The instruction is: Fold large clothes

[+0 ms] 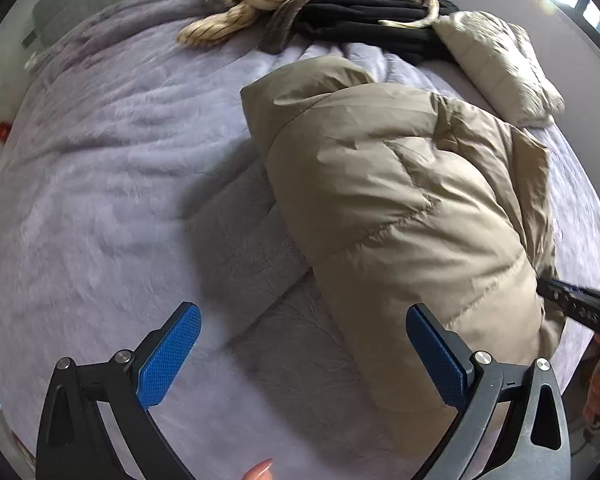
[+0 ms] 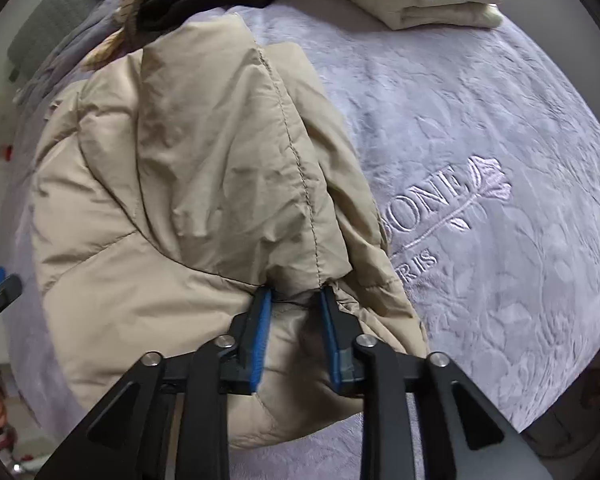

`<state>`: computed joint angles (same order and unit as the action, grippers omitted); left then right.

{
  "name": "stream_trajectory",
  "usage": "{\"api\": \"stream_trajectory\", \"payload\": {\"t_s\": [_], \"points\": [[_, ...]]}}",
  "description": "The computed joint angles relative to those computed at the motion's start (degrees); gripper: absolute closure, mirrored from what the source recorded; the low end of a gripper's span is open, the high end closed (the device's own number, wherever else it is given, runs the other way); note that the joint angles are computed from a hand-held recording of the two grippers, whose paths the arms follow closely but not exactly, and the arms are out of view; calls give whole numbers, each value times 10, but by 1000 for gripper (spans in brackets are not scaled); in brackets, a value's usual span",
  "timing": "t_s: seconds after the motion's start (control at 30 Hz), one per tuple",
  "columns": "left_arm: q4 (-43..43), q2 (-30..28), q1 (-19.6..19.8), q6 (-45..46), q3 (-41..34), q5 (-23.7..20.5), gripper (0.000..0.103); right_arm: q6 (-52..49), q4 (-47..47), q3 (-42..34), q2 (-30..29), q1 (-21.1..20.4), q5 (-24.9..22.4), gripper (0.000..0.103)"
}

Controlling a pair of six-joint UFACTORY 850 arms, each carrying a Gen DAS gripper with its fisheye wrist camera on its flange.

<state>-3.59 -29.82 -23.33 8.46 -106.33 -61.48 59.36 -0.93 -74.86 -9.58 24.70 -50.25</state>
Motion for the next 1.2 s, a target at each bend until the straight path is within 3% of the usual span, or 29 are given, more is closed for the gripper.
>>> {"api": "stream_trajectory", "payload": {"t_s": [0.03,0.1,0.5,0.67,0.83,1.07,1.13,1.2], "points": [[-2,-4,0,-10,-4,-4,0,-22,18,2,5,-8,7,43],[5,-11,-4,-28,-9,-8,0,-63,43,0,11,-22,15,18],[22,-26,-18,-100,-16,-12,0,-260,144,-8,17,-107,34,10],[-11,-31,-11,-92,-22,-22,0,-304,163,-23,-5,-108,29,10],[-167,-35,26,-19,-23,-56,0,-320,170,-28,-19,-113,18,10],[-278,-50,47,53,8,-106,0,-411,278,6,-29,-146,29,10],[-329,-55,53,65,18,-112,0,-444,312,14,-33,-156,32,0],[-345,-58,55,68,23,-104,0,-476,335,20,-39,-163,34,0]]}}
